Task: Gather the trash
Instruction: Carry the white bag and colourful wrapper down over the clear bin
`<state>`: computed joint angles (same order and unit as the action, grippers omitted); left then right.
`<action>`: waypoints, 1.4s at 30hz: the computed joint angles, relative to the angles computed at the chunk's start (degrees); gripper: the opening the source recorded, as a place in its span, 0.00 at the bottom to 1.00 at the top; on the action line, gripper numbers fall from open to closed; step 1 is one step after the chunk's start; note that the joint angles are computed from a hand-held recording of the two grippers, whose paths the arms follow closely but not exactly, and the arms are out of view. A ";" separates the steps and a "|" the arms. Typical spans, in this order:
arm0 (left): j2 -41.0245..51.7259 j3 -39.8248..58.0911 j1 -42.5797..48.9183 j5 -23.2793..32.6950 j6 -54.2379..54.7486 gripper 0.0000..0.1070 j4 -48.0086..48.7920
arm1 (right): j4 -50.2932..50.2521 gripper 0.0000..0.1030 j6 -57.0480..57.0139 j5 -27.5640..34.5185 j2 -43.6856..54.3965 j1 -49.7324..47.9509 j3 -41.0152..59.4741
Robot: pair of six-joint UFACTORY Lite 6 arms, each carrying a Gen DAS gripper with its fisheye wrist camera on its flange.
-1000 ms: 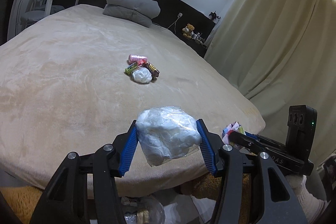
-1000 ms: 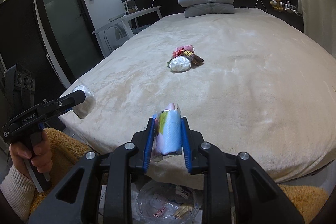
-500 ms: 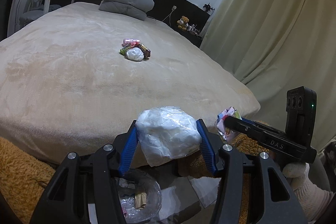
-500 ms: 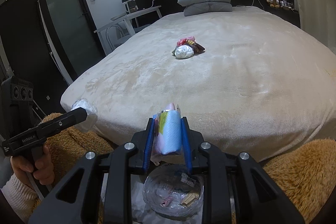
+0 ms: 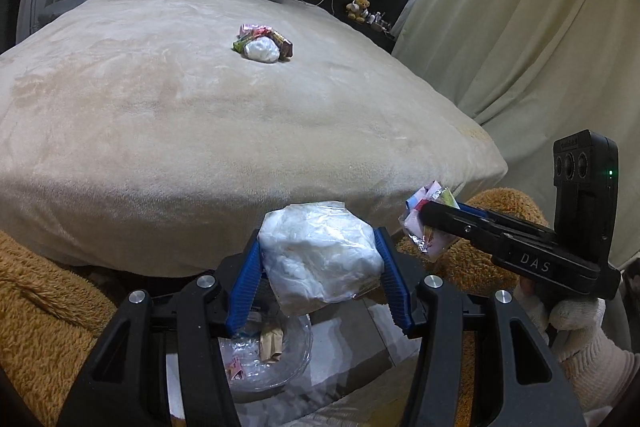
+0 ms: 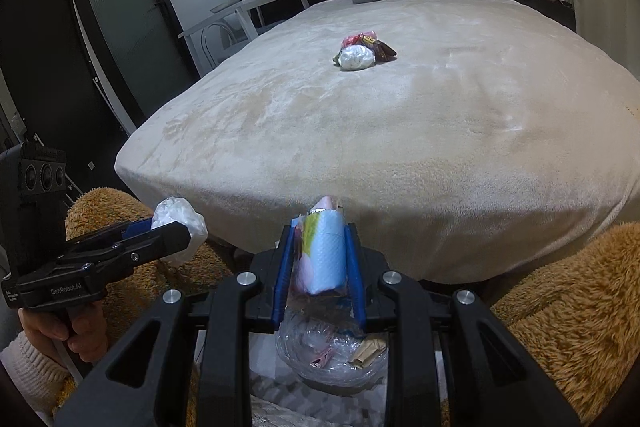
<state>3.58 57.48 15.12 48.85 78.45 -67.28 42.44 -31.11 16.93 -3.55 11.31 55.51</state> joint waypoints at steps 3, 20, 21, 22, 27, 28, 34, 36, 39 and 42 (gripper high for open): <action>2.17 0.86 -1.37 -1.44 -1.95 0.50 2.07 | -5.10 0.26 4.64 0.79 2.68 0.41 1.68; 12.84 6.97 -6.07 -6.71 -15.39 0.50 14.55 | -12.01 0.26 12.21 7.25 15.70 0.30 9.80; 13.61 7.55 -6.37 -6.94 -16.51 0.50 15.45 | -12.03 0.26 12.55 7.89 16.92 0.28 10.69; 14.34 8.09 -6.58 -7.05 -17.53 0.50 16.23 | -11.87 0.26 12.70 8.45 17.98 0.20 11.43; 18.74 11.83 -7.07 -6.74 -22.89 0.50 20.19 | -9.20 0.26 12.24 12.07 23.16 -0.78 15.05; 19.72 12.64 -7.20 -6.54 -24.03 0.50 21.09 | -9.36 0.26 12.83 12.60 24.16 -0.90 15.89; 24.92 16.87 -9.06 -6.41 -31.85 0.50 27.75 | -8.10 0.26 14.57 15.77 29.57 -2.02 20.38; 26.59 18.17 -9.62 -6.44 -33.72 0.50 29.51 | -8.04 0.26 15.51 16.62 31.02 -2.29 21.57; 28.98 19.99 -10.35 -6.09 -36.11 0.50 31.30 | -8.39 0.26 17.32 18.16 32.96 -2.76 23.49; 30.63 21.56 -10.74 -5.26 -38.15 0.50 32.86 | -9.28 0.27 19.35 19.11 35.06 -2.46 25.73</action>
